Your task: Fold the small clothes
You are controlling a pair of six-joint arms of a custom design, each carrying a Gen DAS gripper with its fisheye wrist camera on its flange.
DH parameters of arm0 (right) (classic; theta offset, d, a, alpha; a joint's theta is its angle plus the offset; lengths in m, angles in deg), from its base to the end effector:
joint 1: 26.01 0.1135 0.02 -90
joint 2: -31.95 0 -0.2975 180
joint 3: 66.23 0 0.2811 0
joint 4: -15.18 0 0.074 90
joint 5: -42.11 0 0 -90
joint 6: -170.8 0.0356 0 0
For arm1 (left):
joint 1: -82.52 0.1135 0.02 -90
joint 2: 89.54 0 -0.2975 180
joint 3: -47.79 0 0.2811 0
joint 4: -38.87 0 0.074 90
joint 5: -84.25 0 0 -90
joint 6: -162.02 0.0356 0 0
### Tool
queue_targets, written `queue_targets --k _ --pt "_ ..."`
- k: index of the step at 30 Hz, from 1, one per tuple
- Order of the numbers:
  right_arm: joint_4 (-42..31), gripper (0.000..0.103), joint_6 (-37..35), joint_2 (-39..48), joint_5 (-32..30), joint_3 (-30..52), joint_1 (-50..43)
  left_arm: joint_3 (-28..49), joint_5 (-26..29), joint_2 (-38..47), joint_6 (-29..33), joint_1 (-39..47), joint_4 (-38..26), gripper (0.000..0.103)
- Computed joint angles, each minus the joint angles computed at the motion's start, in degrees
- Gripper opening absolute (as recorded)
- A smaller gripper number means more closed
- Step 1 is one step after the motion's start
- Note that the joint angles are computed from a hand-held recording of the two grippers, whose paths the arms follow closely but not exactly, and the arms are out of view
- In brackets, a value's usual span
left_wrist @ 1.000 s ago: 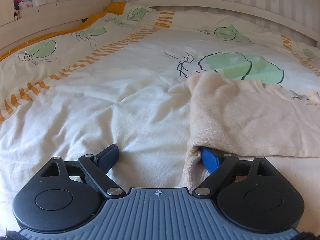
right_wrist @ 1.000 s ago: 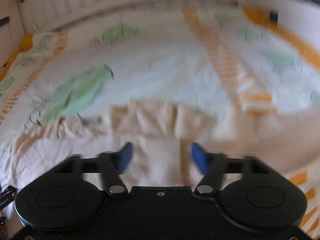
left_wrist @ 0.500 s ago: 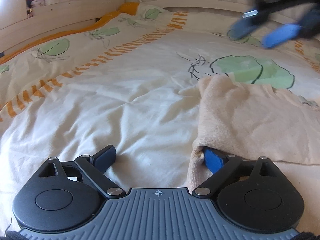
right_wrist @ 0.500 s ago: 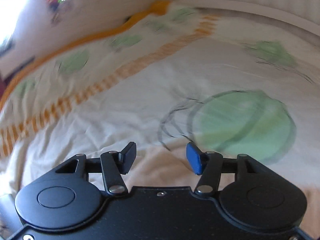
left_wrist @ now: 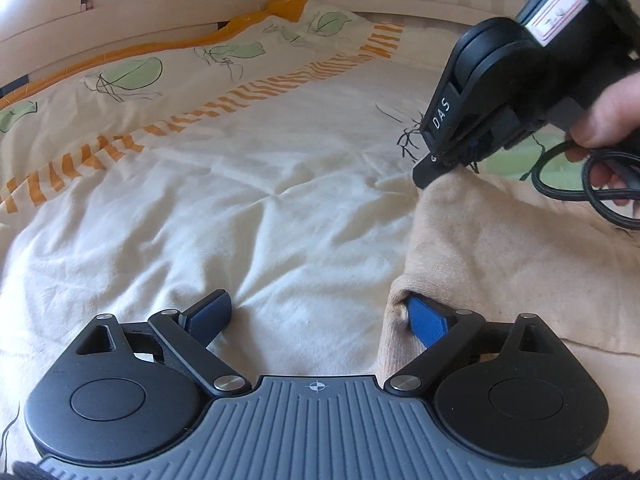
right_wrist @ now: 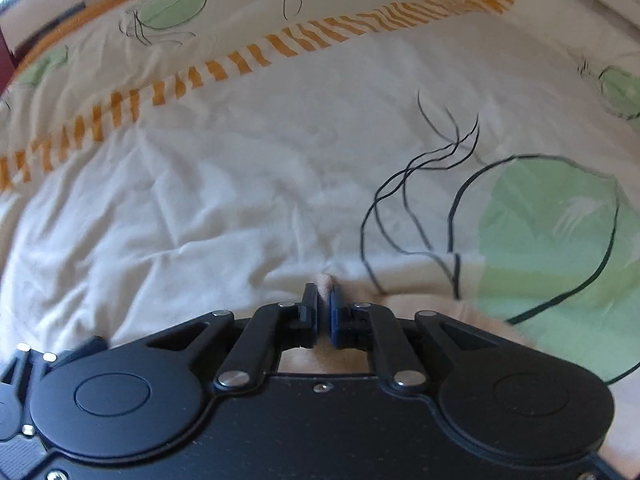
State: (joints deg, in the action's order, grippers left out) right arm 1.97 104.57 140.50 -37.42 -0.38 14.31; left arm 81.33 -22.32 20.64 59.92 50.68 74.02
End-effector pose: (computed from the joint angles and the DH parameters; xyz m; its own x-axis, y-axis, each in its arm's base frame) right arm 0.2957 0.2425 0.1146 -0.8030 -0.1616 -0.5736 -0.2567 0.9625 0.0882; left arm 0.2335 -0.1331 0.0476 -0.6182 0.1474 -0.7720 0.1990 0.9796 0.0277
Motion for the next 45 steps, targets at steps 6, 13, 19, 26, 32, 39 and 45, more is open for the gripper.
queue_targets --k 6,13,19,26,32,39,45 --pt "13.3 0.012 12.3 -0.5 -3.1 -5.1 -4.0 -0.2 -0.6 0.0 -0.3 -0.4 0.3 0.095" --pt "14.8 0.007 14.7 3.8 -3.5 -2.2 -5.9 -0.4 -0.3 -0.1 -0.5 -0.2 0.4 0.095" --pt "14.6 0.011 10.1 -4.5 4.3 -8.8 -2.9 -0.1 1.2 -2.6 -2.4 0.7 -3.8 0.095" --pt "10.7 0.011 9.8 -8.8 7.7 -12.8 2.2 -1.4 5.5 -11.5 -3.5 4.1 -15.1 0.092" --pt "10.3 0.015 8.6 1.6 6.1 -5.9 4.5 -3.8 2.6 -17.3 -7.1 8.4 -10.8 0.089" --pt "17.4 0.016 9.9 0.7 6.6 -8.7 6.2 -1.5 2.2 -15.6 -6.6 11.1 -11.1 0.089" --pt "6.4 0.017 17.7 -10.8 21.2 -15.7 14.3 0.6 4.4 -15.8 -6.1 14.0 -14.0 0.089"
